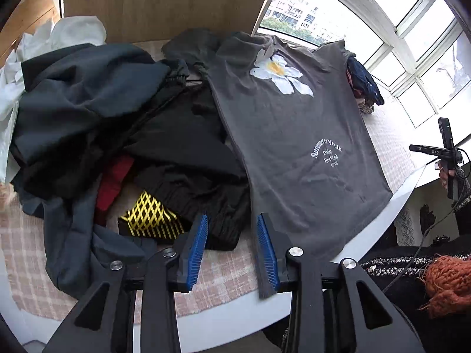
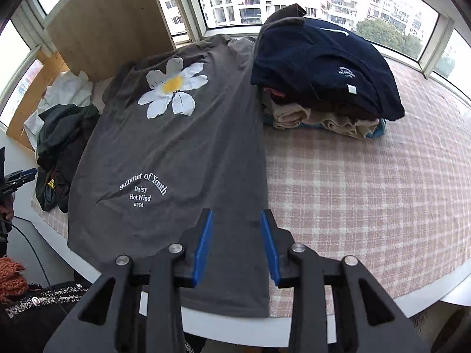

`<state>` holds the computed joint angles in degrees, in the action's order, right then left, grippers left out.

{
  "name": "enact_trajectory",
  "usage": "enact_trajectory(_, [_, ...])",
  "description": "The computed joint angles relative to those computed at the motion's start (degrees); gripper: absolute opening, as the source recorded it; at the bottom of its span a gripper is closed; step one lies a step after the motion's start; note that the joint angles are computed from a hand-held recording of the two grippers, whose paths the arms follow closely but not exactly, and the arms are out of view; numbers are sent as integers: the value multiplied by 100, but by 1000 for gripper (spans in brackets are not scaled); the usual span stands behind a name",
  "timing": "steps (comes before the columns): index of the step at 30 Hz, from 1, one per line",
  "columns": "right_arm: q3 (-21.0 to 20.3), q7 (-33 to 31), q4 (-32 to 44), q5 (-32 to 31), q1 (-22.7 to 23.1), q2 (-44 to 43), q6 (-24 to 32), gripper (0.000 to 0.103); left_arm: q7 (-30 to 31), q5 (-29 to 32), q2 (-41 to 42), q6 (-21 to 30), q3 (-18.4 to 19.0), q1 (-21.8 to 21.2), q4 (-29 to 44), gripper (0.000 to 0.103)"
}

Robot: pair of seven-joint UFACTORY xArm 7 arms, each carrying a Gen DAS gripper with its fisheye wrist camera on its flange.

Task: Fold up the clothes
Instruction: 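Grasp the T-shirt near the daisy print with the right tool while the left tool grasps the shoulder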

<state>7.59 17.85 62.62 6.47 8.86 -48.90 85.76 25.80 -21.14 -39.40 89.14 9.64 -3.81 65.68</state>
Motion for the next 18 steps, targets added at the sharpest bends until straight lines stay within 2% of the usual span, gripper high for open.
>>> enact_trajectory(4, [346,-471,896,-185,155,1859,-1665,43,260,-387,1721,-1413,-238,-228,840,43])
enact_trajectory(6, [442,-555,1489,-403,208,2823,-2174,43,188,-362,2636,-1992,-441,-181,1430,44])
enact_trajectory(8, [380,-675,2138,-487,313,3751,-2423,43,-32,-340,3595,-2393,-664,-127,2143,45])
enact_trajectory(11, [221,-995,3079,-501,484,4979,-2552,43,-537,-128,4977,-2306,-922,-8,3397,45])
enact_trajectory(13, [119,-1179,3554,-494,552,5590,-2578,43,-566,116,5669,-2153,-1076,47,4106,45])
enact_trajectory(16, [30,-1487,4386,-173,538,6417,-2440,43,-625,537,6432,-1911,-1231,100,4922,45])
enact_trajectory(18, [5,-1632,5009,-85,556,6961,-2261,43,-571,582,6811,-1672,-1358,180,5315,45])
